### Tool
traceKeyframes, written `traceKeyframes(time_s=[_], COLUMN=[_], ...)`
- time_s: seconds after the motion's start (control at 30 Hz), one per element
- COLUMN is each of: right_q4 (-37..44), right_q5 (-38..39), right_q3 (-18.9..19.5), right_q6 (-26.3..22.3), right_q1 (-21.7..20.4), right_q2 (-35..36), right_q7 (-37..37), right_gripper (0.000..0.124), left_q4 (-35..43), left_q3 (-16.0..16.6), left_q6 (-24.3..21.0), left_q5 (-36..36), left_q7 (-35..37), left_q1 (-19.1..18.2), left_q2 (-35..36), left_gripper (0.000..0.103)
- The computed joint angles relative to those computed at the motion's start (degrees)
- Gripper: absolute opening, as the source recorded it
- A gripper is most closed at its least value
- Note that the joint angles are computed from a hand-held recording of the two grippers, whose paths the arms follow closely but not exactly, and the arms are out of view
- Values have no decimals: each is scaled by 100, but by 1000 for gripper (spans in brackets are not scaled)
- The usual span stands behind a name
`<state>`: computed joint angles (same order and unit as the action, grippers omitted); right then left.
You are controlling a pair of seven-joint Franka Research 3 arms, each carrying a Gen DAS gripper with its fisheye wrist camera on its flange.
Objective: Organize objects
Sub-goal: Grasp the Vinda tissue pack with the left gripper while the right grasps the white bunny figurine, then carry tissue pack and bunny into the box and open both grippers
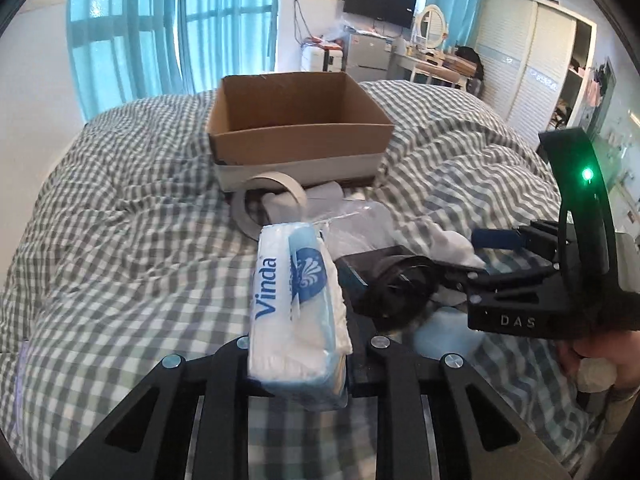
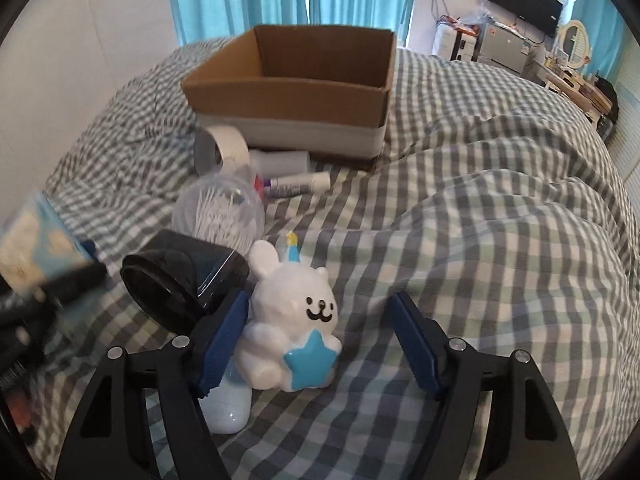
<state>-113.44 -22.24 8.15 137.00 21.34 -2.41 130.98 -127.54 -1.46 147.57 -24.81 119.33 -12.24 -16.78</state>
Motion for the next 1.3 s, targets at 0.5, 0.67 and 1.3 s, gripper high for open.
traceKeyframes(time_s=[0.5,0.67,1.3], right_q4=[-27,102,3354], right_q5=[-429,-639,-642], right_q3=[82,200,-454], right_q6=[49,209,127], right_q1=[114,27,171], right_q2=[-200,-349,1412], right_q7=[169,211,-1122], right_gripper=[51,51,51], left_q4=[46,560,5174], left_q3=[67,152,-786], left_q6=[65,16,-835], left_q5=[52,-106,887], left_q7=[-125,2,-699], left_q1=[25,-25,727], left_q2=[-184,3,3204], left_gripper=[22,22,22])
